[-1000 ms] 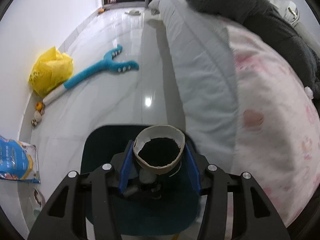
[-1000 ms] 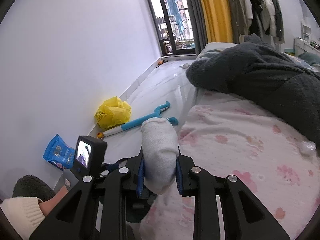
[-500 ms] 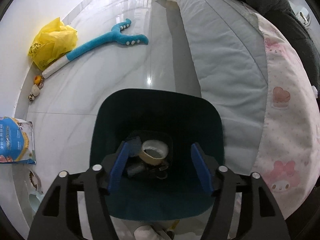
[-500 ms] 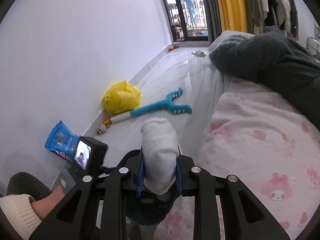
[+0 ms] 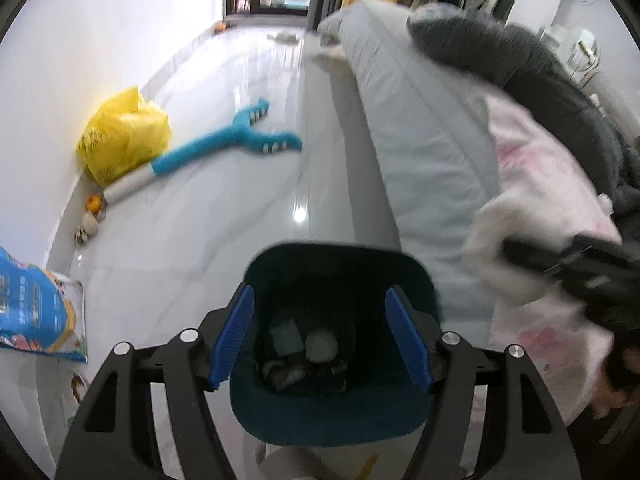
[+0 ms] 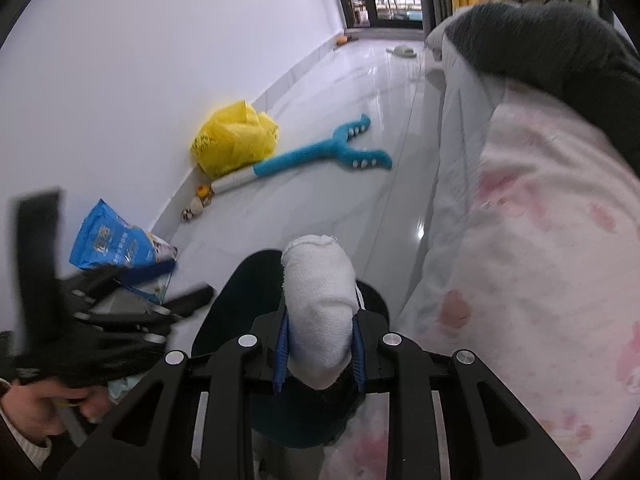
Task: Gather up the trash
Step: 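Lower the white tissue ball into the bin and open the right gripper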
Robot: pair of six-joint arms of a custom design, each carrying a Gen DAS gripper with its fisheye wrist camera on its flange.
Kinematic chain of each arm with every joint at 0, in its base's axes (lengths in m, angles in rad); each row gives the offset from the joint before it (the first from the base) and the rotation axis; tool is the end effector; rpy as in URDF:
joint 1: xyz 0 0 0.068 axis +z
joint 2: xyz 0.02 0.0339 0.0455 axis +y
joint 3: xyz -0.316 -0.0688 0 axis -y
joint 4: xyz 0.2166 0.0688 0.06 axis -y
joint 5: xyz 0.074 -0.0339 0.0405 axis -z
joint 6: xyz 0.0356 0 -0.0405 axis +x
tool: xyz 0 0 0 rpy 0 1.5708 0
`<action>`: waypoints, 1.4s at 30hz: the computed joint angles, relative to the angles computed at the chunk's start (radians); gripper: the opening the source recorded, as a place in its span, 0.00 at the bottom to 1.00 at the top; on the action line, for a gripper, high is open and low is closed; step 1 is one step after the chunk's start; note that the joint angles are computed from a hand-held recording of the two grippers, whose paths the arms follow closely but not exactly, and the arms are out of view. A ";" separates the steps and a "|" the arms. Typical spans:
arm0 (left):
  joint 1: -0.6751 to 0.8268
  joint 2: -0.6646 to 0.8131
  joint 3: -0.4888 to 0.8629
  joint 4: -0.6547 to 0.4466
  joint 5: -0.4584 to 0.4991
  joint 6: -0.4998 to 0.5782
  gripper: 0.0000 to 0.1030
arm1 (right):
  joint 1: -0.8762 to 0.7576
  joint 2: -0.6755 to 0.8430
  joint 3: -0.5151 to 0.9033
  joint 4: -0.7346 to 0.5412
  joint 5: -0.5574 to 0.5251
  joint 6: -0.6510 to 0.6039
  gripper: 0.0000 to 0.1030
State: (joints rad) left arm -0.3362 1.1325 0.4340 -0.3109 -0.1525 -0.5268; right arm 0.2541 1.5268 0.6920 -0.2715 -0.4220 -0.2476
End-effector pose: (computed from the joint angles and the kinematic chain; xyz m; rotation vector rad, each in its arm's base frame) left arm 0.1419 -0.0439 0.2139 -0.3005 2.5498 -0.1314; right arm 0.2322 0.0754 0.2137 -0.7806 2.5105 0.5644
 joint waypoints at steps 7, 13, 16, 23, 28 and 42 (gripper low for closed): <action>0.061 -0.159 0.035 -0.074 -0.016 0.060 0.68 | 0.119 0.129 -0.060 0.122 0.069 0.073 0.25; 0.160 -0.256 0.050 -0.137 0.027 0.112 0.62 | 0.252 0.237 -0.089 0.214 0.151 0.127 0.25; 0.219 -0.300 0.056 -0.164 0.063 0.151 0.58 | 0.297 0.289 -0.082 0.236 0.179 0.142 0.25; 0.298 -0.385 0.106 -0.241 0.118 0.215 0.51 | 0.367 0.383 -0.058 0.259 0.214 0.166 0.26; 0.351 -0.424 0.151 -0.284 0.157 0.258 0.51 | 0.395 0.455 -0.057 0.287 0.251 0.160 0.27; 0.175 -0.404 0.302 -0.351 0.018 0.167 0.51 | 0.380 0.437 -0.058 0.283 0.242 0.154 0.58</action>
